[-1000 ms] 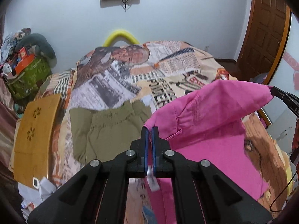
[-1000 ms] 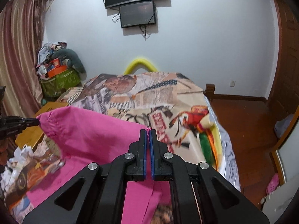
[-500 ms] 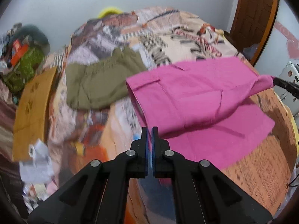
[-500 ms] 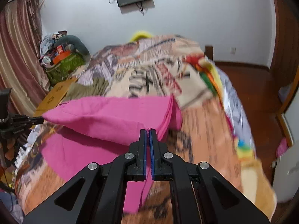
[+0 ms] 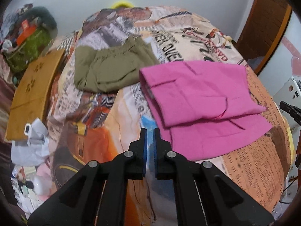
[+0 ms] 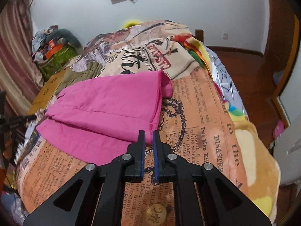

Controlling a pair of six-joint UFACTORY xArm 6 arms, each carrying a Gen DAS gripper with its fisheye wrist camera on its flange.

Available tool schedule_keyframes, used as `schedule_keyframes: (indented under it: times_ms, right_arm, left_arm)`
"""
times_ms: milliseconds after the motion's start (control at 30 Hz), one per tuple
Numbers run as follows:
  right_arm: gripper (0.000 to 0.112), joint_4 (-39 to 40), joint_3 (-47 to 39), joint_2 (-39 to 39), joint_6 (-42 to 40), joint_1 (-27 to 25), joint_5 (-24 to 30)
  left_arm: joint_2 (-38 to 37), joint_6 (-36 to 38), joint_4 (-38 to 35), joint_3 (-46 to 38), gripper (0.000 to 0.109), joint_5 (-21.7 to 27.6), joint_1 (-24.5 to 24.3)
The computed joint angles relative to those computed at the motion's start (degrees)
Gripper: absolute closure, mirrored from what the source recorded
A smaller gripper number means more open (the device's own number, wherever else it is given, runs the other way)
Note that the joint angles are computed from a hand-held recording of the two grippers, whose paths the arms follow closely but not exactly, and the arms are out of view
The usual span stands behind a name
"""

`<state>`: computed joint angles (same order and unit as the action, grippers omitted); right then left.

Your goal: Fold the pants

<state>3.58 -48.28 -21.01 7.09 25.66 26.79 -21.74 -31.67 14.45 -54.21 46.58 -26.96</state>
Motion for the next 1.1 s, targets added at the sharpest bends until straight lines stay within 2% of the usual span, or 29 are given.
schedule_keyframes:
  times_ms: [33, 67, 100, 133, 233, 300, 533, 600, 867, 1100]
  right_arm:
    - [0.093, -1.63, 0.07, -0.23, -0.01, 0.67, 0.05]
    - [0.083, -2.19, -0.4, -0.05, -1.12, 1.67, -0.08]
    - [0.075, -2.22, -0.5, 0.06, -2.02, 2.32, -0.6]
    - [0.071, -2.61, -0.62, 0.24, -2.55, 3.05, -1.22]
    - [0.069, -2.65, -2.59, 2.17, -4.83, 5.25, -1.73]
    - [0.069, -0.28, -3.73, 3.61, -6.95, 6.08, -2.2]
    - [0.069, 8.99, -7.06, 8.47, -14.97, 8.3, -2.03]
    - [0.064, 9.72, -7.92, 9.88, -15.67, 8.81, -1.32]
    - [0.063, 12.67, -13.13, 16.99, -20.53, 9.17, 2.04]
    - [0.066, 16.19, -15.28, 20.44, -22.91, 9.0, 1.51]
  left_arm:
    - [0.3, 0.16, 0.43, -0.63, 0.099, -0.05, -0.34]
    - [0.65, 0.36, 0.79, -1.29, 0.097, 0.0, -0.72]
    - [1.08, 0.69, 1.03, -1.96, 0.092, -0.05, -1.09]
    - [1.37, 1.13, 1.05, -2.39, 0.083, -0.28, -1.38]
    - [2.81, 2.13, 1.33, -3.97, 0.058, -1.19, -2.5]
    - [3.91, 2.76, 1.75, -4.9, 0.051, -1.82, -3.36]
    - [9.4, 7.61, 0.69, -8.45, 0.044, -0.34, -5.73]
    - [11.45, 9.01, 0.53, -9.75, 0.044, 0.71, -6.36]
    - [15.53, 10.57, -0.14, -12.67, 0.044, 0.51, -6.52]
    - [17.34, 13.01, -2.89, -14.22, 0.044, -0.49, -6.52]
